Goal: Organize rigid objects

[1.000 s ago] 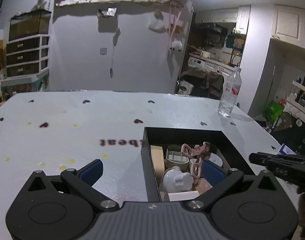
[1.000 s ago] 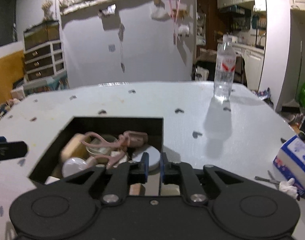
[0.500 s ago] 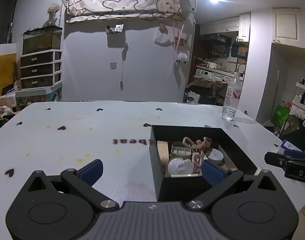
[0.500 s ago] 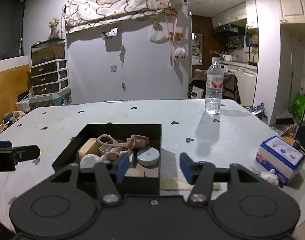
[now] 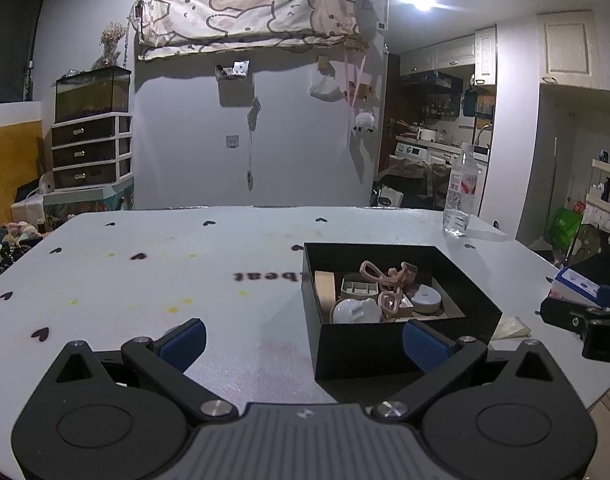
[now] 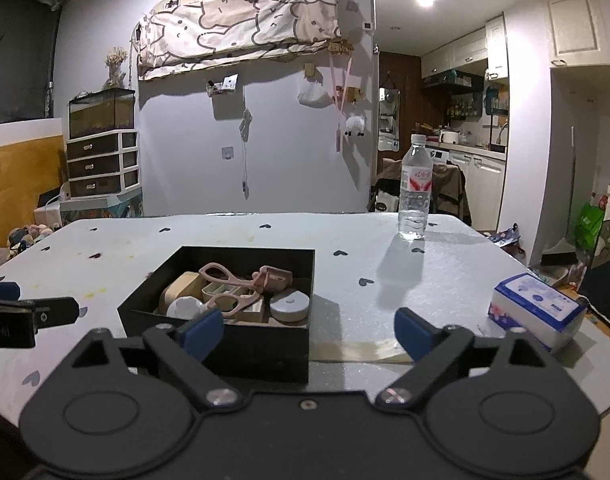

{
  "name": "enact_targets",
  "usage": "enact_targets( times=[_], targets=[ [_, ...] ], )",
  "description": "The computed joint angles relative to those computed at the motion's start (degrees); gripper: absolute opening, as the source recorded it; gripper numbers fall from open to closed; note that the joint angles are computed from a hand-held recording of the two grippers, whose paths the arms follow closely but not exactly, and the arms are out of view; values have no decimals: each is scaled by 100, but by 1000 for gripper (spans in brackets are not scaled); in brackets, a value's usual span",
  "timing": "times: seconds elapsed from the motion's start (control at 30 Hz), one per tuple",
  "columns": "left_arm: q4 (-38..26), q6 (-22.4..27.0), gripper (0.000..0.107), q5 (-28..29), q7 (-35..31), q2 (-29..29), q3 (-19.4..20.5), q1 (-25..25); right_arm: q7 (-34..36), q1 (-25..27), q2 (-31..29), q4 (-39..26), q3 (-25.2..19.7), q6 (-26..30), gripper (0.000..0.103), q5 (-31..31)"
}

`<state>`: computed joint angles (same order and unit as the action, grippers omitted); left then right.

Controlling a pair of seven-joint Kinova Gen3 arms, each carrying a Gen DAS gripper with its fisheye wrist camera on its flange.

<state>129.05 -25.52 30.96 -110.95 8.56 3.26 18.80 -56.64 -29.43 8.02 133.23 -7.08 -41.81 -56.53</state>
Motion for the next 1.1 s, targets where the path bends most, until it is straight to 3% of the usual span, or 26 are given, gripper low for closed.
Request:
enact_targets(
  times=[0.27,1.1],
  targets=[
    [128,-169,103,115,-87,-79,46,43,-40,-170,37,108,-94,-481,103,-180],
    [167,-196,103,29,-26,-105,90,-34,6,-199,58,94,-100,-495,103,-217]
  ],
)
